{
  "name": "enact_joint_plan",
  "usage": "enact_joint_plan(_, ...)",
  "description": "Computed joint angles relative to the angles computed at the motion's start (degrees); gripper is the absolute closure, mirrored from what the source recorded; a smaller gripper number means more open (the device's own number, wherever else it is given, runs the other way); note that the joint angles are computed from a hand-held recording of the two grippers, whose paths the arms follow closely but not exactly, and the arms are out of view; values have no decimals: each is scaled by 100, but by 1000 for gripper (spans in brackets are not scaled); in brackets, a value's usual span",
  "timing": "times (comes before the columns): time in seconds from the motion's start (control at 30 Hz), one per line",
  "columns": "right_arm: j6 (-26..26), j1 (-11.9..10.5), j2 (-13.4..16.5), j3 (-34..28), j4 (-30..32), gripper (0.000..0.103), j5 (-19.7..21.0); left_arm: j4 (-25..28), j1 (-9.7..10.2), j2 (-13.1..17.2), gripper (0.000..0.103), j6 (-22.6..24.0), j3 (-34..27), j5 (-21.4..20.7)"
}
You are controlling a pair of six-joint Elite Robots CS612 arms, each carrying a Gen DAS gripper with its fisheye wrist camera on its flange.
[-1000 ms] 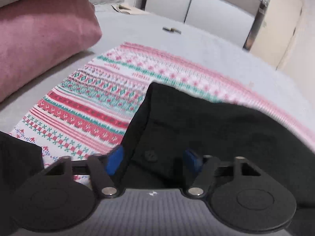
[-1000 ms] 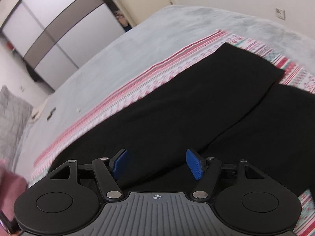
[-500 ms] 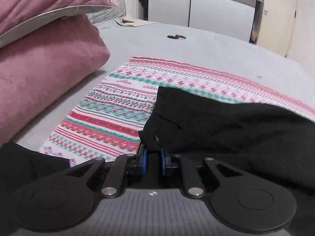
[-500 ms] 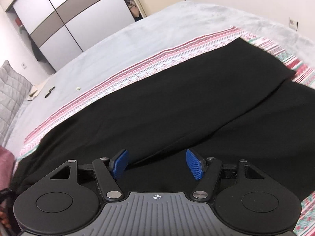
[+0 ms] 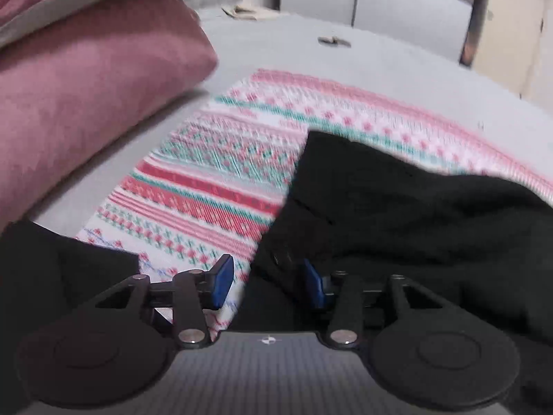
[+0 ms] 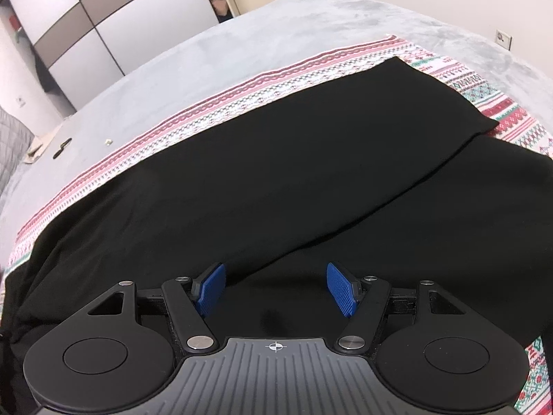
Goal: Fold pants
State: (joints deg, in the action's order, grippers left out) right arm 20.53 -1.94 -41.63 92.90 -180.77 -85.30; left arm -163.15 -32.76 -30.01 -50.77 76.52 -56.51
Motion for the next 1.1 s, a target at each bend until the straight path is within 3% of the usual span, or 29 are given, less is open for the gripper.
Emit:
enact_joint_plan(0.1,298,-54,13,-15,-108,37,127,-353,-59,-30,21,290,59,242)
enact_joint_plan(0.23,240,8,77,-196,144,37,-32,-997,1,-46,19,152,152,-89)
enact_joint_plan(0.3,128,62,152,-335,217,37,-7,-1094,37,-15,19,-68,130,-287)
enact_joint_plan(0.4,-214,219,322,-690,373,36,117,-1263,64,82,19,9,20,-776)
enact_joint_plan(0.5,-1004,459,575,-1267,694,30,309,-1266,27,166,19,293,-132,-876)
enact_joint_plan(0.63,-2017,800,1059,-2407,1462,29,761,-1153,33,231,17,323,-227,-1063)
enact_joint_plan(0.73,-2885,1072,1469,-3345,2146,29,823,-752,73,260,15,215,-301,-1247)
enact_joint_plan(0.8,-3380,1213,1777,-4016,2633,29,899,-905,96,288,15,203,-284,-1276)
enact_joint_plan(1.0,-4783,1451,2684,-5884,4001,29,1005,-925,125,294,14,203,-294,-1335)
enact_joint_plan(1.1,-5341,1557,3012,-6563,4534,26,834,-846,102,293,13,238,-313,-1280)
